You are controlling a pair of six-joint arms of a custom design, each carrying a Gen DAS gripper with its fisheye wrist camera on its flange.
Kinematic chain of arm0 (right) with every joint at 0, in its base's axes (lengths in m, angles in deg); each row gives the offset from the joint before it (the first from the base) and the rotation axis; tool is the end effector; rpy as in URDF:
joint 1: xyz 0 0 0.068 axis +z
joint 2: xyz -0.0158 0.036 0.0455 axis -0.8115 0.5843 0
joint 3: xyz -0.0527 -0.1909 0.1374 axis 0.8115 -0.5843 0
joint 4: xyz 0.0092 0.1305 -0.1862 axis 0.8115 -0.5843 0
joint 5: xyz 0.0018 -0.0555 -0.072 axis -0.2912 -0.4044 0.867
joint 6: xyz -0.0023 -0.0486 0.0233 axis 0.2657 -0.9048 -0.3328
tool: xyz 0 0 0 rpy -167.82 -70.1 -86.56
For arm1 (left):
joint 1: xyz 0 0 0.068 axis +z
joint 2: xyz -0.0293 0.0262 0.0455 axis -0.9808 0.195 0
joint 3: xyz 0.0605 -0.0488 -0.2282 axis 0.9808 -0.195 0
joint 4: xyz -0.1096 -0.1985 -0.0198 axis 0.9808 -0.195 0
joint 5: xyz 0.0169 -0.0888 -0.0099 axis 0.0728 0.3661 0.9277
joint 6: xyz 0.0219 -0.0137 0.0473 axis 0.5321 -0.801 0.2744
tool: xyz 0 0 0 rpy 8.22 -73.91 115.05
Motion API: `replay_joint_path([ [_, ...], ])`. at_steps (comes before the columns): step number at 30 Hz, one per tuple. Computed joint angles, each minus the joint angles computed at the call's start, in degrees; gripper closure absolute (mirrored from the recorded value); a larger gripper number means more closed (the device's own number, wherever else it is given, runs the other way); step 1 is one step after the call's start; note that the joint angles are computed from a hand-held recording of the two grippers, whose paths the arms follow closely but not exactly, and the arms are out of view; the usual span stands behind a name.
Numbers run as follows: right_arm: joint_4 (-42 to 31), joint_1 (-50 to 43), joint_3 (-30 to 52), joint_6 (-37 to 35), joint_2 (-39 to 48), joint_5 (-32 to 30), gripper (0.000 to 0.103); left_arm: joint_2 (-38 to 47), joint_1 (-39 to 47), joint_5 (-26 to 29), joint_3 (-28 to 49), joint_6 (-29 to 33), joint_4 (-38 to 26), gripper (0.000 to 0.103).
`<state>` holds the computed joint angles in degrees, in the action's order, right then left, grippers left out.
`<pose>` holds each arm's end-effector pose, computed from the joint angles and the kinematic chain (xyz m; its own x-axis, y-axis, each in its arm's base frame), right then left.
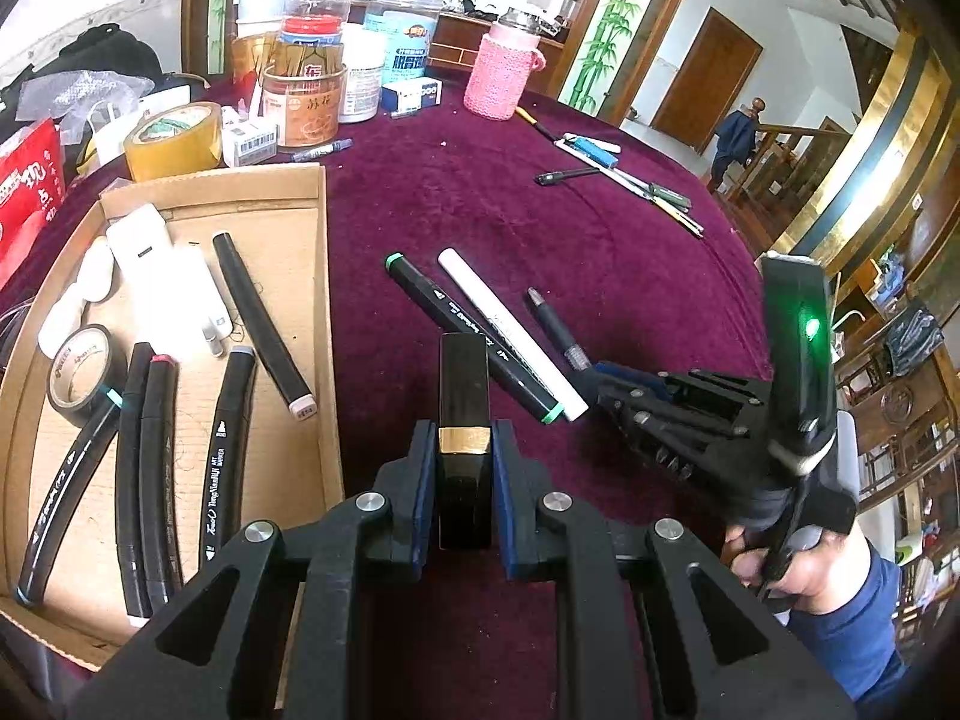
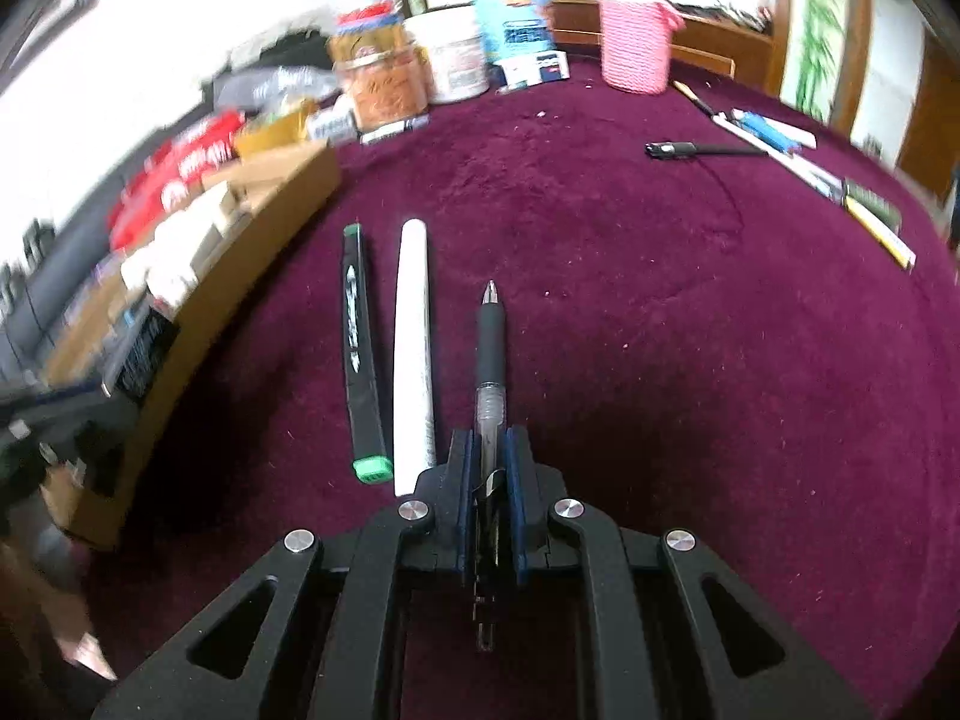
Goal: Organize rigid objects
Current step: 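Carry the held markers and black pen over to the tray, then open right tool to drop the pen while left tool releases its markers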
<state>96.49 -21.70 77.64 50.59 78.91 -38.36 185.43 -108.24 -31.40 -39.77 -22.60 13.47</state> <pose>0.2469 0.1503 0.0443 -0.8223 0.0913 -0.5617 -0.0176 0.9825 0.1854 0.2649 -0.1580 0.1102 -0.7894 0.2565 -0.5577 0.4573 0.8519 -0.2554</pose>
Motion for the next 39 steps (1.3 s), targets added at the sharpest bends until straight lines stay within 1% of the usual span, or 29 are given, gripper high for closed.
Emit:
replay_joint_path([
  [4,7.22,-2.00,-5.97,3.08,-5.62,-5.32,0.094,-1.89,1.63,1.01,-1.07,0.30,0.07,0.088],
  [7,10.03,-0.62,-7.51,5.97,-9.00,-7.58,0.094,-3.77,3.43,2.03,-2.15,0.80,0.17,0.088],
  [10,10.51,2.28,-6.00,8.25,-10.76,-8.66,0.093,-5.33,5.95,3.49,-3.20,1.59,0.30,0.088],
  [13,9.74,5.62,-0.74,10.03,-8.41,-10.11,0.093,-6.22,9.53,4.77,-4.40,2.50,0.50,0.088],
  [18,7.84,9.73,11.45,12.11,0.36,-11.60,0.093,-5.79,17.62,6.71,-4.86,4.31,0.29,0.088],
  [25,1.46,12.13,27.22,13.16,11.59,-12.62,0.093,-0.35,25.76,8.38,-1.75,7.33,-0.79,0.088],
  [30,-2.80,12.99,34.82,12.91,17.36,-13.64,0.093,2.96,27.70,9.04,-0.69,8.50,-0.67,0.088],
  [35,-6.52,13.59,39.72,12.18,20.53,-13.49,0.093,4.39,28.03,8.88,-0.40,8.85,-0.29,0.088],
  [39,-7.94,13.88,41.60,11.83,21.68,-13.52,0.093,5.06,28.02,8.84,0.12,9.26,-0.71,0.088],
])
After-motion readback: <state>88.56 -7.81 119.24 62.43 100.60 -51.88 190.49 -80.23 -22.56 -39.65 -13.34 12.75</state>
